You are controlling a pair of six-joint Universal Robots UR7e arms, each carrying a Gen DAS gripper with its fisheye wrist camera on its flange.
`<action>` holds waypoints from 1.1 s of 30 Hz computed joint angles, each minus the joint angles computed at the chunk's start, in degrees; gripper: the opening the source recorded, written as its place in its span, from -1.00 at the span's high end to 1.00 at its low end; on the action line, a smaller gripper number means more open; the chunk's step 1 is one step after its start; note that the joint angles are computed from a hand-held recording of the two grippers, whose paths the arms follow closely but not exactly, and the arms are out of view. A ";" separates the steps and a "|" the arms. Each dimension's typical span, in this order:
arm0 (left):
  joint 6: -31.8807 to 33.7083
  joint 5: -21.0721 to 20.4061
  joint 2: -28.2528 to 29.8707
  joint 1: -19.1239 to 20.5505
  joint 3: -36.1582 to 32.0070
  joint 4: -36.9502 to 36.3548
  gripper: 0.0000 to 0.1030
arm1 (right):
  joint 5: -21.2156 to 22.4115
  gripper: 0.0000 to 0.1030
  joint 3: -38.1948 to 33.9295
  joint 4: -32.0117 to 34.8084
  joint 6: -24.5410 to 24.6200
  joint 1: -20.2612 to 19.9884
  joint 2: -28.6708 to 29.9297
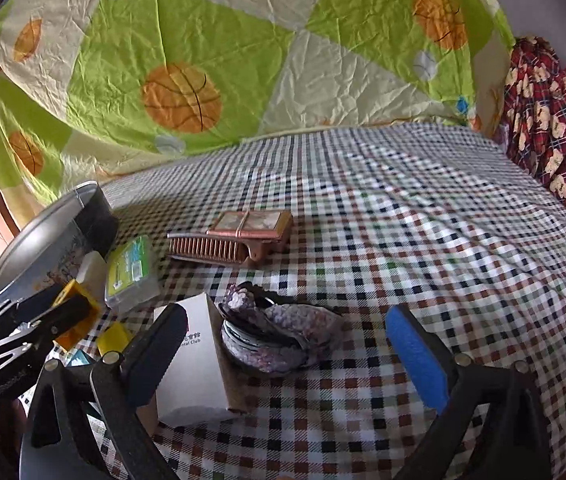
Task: Organize rigid objects
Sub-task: 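Close left tool on yellow face block while right tool grasps the foil pouch, then lift and carry both held objects over to the round silver tin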
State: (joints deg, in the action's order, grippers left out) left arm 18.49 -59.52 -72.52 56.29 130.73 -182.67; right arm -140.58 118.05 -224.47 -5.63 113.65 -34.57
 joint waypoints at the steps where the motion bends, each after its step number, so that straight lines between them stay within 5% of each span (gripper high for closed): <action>1: 0.04 -0.29 -0.07 0.09 -0.01 -0.07 -0.04 | 0.24 -0.79 0.06 1.12 1.05 -0.32 -0.38; 7: 0.20 -0.96 -0.25 0.26 0.02 -0.11 -0.04 | 2.60 -0.58 1.02 9.30 7.60 -2.23 -2.99; 11: 0.38 -1.46 -0.39 0.33 0.25 -0.69 -0.04 | 0.42 -0.54 -1.15 13.69 6.50 -1.68 -2.29; 13: 0.48 -1.71 -0.48 0.38 0.48 -1.31 -0.04 | 0.86 -0.37 -0.97 12.53 5.65 -1.69 -2.10; 19: 0.69 -2.28 -0.81 0.43 1.10 -2.76 -0.04 | 3.07 -0.35 0.05 4.40 0.72 -1.21 -1.06; 27: 1.51 -2.93 -1.08 0.41 2.08 -5.76 -0.04 | 2.59 -0.35 -1.02 -15.53 -12.12 1.32 4.04; 33: 2.86 -2.96 -1.10 0.03 3.28 -9.74 -0.04 | 2.70 -0.35 -1.43 -18.70 -14.34 1.72 4.93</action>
State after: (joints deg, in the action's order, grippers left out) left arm 21.35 -62.48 -73.62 56.31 134.01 -192.41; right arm -137.88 116.63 -243.17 -19.97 115.37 -29.64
